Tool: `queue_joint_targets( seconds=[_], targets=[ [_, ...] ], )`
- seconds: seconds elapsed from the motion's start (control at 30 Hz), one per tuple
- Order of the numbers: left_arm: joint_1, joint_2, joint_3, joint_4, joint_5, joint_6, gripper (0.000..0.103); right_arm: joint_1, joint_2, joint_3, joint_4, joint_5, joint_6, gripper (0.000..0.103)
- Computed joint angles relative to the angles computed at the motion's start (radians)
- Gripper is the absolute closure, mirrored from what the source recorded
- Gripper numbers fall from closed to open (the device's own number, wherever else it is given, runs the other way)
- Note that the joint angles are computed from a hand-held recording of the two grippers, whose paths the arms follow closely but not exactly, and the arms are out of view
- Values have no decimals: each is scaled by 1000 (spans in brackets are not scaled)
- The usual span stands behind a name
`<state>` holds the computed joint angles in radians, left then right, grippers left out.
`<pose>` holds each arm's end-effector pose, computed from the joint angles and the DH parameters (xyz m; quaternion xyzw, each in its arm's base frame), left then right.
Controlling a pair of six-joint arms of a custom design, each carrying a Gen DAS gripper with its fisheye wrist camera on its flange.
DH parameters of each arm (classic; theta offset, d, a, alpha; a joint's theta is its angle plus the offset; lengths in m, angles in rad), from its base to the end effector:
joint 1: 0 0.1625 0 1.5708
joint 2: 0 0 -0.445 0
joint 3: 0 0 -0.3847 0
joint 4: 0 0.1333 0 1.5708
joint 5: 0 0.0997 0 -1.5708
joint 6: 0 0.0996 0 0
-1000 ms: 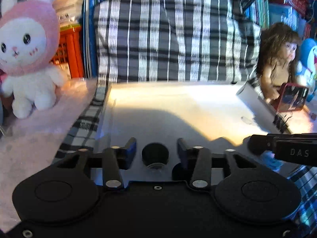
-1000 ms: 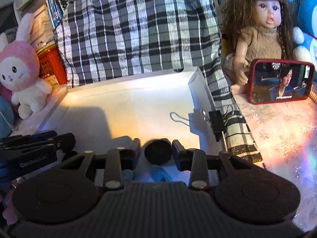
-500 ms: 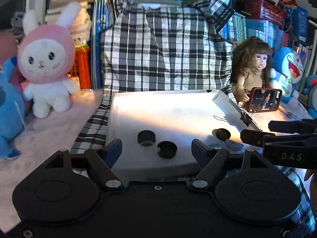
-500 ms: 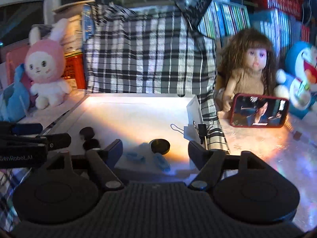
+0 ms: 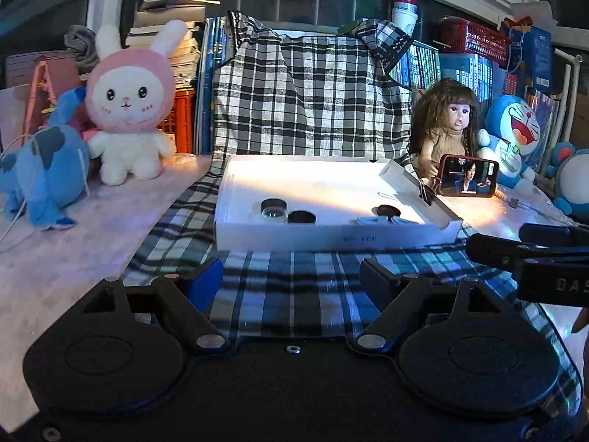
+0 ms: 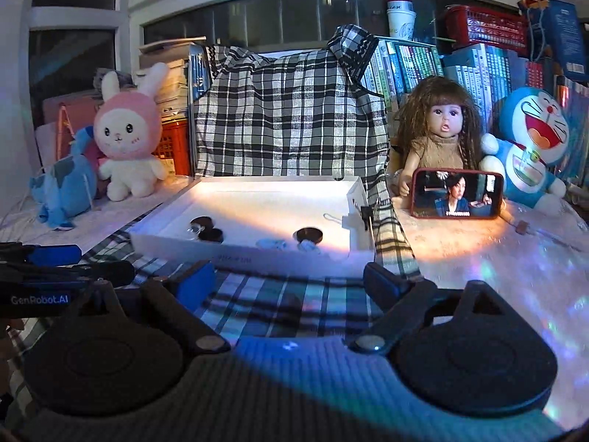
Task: Organize rigid objects
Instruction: 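Lift both open tools out of the tray back toward the cloth, then grasp a small brown ball with the left tool while the right tool grasps a black puff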
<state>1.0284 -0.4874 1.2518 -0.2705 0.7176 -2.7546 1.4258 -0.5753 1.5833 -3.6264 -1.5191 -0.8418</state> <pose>-0.1732 -0.6910 -0.0142 0.1606 0.7938 -0.4930 0.3179 0.0337 -0.7271 0.1159 0.3077 -0.8092 0.4510 0.2171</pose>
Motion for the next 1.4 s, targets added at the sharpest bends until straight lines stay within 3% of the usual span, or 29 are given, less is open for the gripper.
queue_joint_targets(
  seconds=[0.17,0.37,0.7,0.77,0.93,1.2,1.4],
  targets=[
    [-9,-26,105,-103,-19,1,22,-30,-8,89,-98,32,-12,7],
    [-11,-29,140,-92,-42,-55,22,-55,-17,175,-186,74,-37,5],
    [-20,-51,207,-125,-56,-51,30,-61,-15,235,-247,45,-69,4],
    [-20,-53,207,-111,-55,-72,38,-57,-17,236,-232,29,-76,7],
    [-20,-56,206,-61,-48,-113,48,-50,-14,235,-217,-7,-63,22],
    [-26,-51,213,-33,-67,-110,54,-49,-21,249,-178,-37,-101,32],
    [-23,-61,226,-73,-85,-78,64,-42,-24,224,-172,-60,-58,43]
  ],
)
